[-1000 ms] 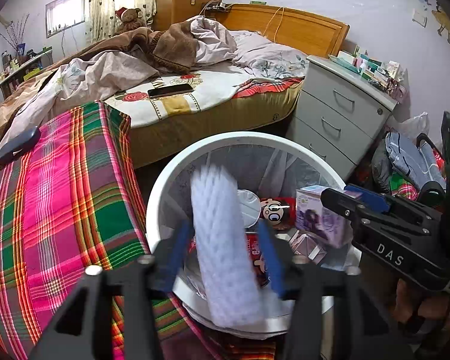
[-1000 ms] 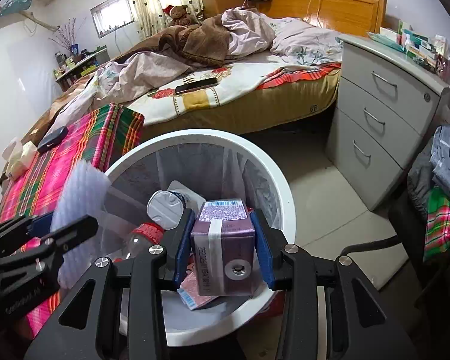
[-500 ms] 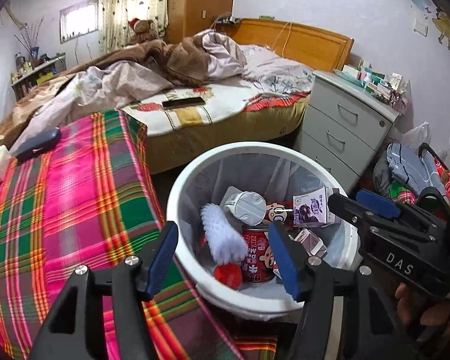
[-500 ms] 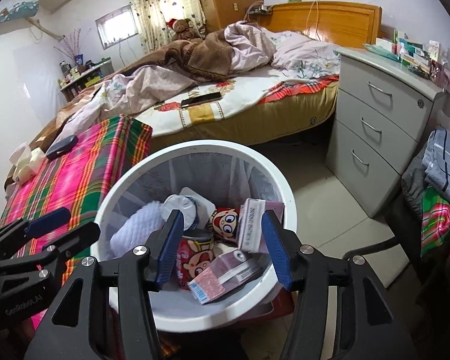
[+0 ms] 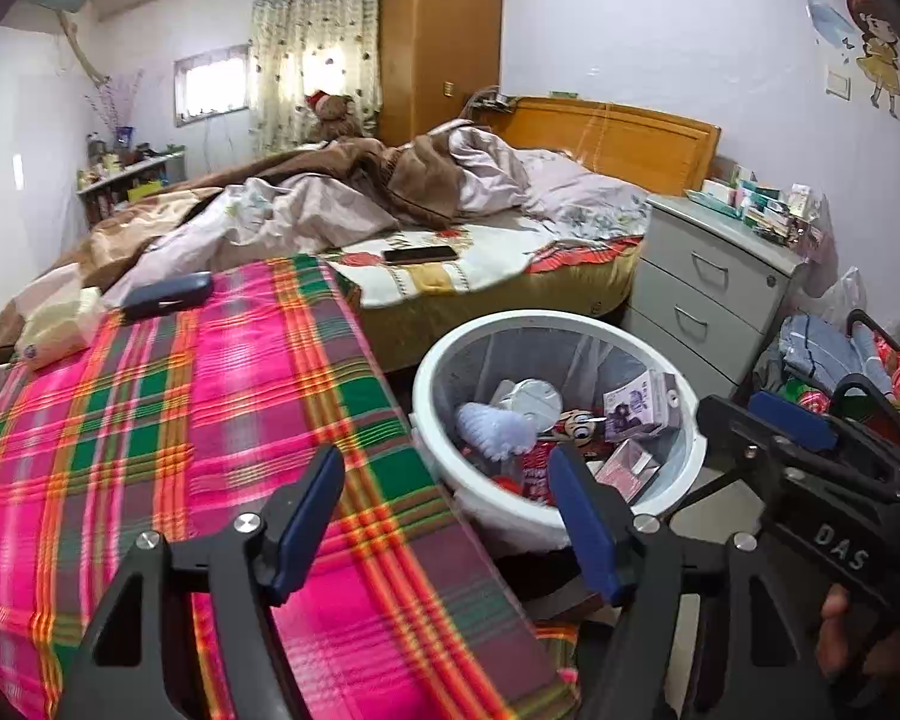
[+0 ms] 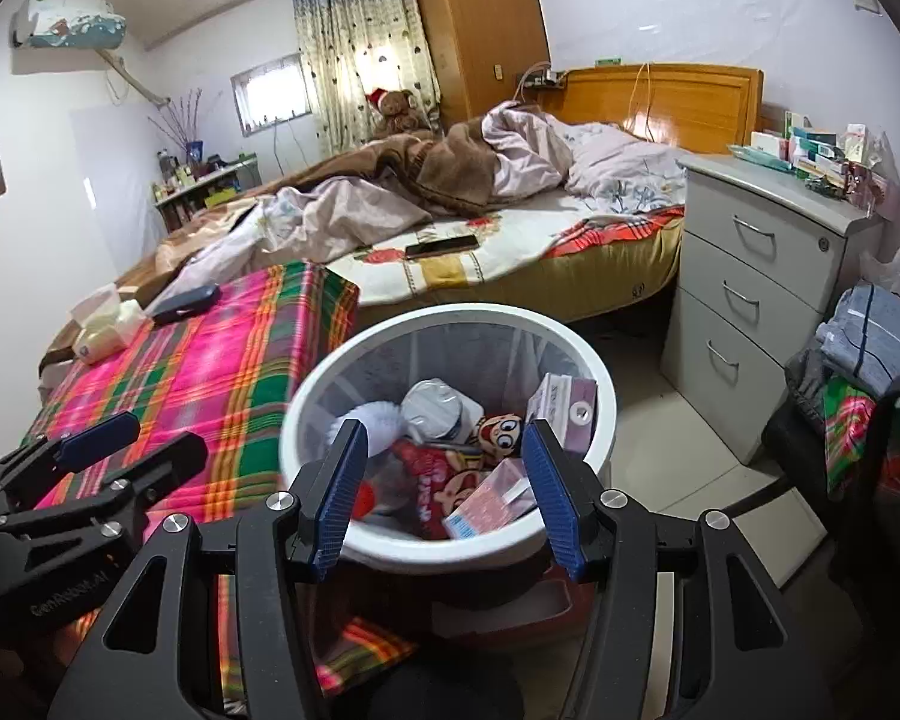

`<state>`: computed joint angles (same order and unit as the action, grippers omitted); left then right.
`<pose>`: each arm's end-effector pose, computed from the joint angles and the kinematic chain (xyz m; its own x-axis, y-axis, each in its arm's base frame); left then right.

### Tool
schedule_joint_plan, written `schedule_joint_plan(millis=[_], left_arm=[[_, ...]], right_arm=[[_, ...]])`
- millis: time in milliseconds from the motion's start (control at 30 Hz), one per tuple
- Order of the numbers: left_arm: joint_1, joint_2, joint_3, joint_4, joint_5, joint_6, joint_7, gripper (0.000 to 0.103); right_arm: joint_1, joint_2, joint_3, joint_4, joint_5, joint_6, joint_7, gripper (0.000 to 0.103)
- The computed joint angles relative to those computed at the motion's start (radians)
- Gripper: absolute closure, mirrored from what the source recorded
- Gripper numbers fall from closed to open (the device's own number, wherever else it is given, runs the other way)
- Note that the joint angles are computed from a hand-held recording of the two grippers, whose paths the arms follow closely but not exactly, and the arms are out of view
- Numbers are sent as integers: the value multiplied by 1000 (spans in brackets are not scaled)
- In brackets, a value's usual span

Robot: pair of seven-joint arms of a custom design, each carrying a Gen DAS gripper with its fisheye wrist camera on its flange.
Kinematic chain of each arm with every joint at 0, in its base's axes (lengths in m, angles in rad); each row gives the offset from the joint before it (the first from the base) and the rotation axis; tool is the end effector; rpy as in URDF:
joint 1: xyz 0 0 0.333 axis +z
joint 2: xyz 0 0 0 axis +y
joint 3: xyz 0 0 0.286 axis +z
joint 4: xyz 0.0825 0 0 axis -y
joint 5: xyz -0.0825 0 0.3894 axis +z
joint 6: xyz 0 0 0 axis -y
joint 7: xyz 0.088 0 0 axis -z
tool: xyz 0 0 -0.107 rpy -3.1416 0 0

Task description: Collect trash

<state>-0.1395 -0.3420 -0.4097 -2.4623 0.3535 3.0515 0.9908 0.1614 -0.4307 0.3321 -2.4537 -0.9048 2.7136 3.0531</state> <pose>0.4056 -0.2912 0.4817 -0.3564 -0.9339 0.0282 -0.5721 0.1942 -0.7969 0.4031 0.2561 0.4776 -0.1726 -0.9748 -0.1414 -0.5695 0.2159 -0.7931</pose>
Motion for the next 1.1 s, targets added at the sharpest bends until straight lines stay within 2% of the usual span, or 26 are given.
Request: schedule_joint_plan(millis=[67, 167, 300, 400, 500, 633, 900, 1100], left_arm=[[33, -43, -28, -33, 22, 13, -36, 30], [-12, -85, 12, -86, -16, 34, -15, 30], [92, -175, -90, -140, -3, 48, -75, 30], [89, -212, -90, -178, -17, 71, -80, 30], [111, -257, -118, -214, -31, 81, -94, 30], [102, -283, -121, -242, -49, 80, -86, 30], [132, -330, -172, -261, -53, 69, -107, 30], [132, -337, -172, -265, -52, 57, -122, 30]], right_arm=[[-1, -12, 18, -3, -16, -8, 24, 47], [-3, -32, 49, -10, -52, -30, 75, 47], [5, -50, 77, -23, -99, -59, 151, 47], [23, -62, 89, -30, -127, -88, 193, 47], [41, -73, 94, -42, -154, -107, 236, 47], [61, -73, 98, -43, -188, -146, 276, 47], [104, -67, 78, -48, -226, -164, 334, 47], [125, -67, 67, -51, -227, -175, 340, 47]])
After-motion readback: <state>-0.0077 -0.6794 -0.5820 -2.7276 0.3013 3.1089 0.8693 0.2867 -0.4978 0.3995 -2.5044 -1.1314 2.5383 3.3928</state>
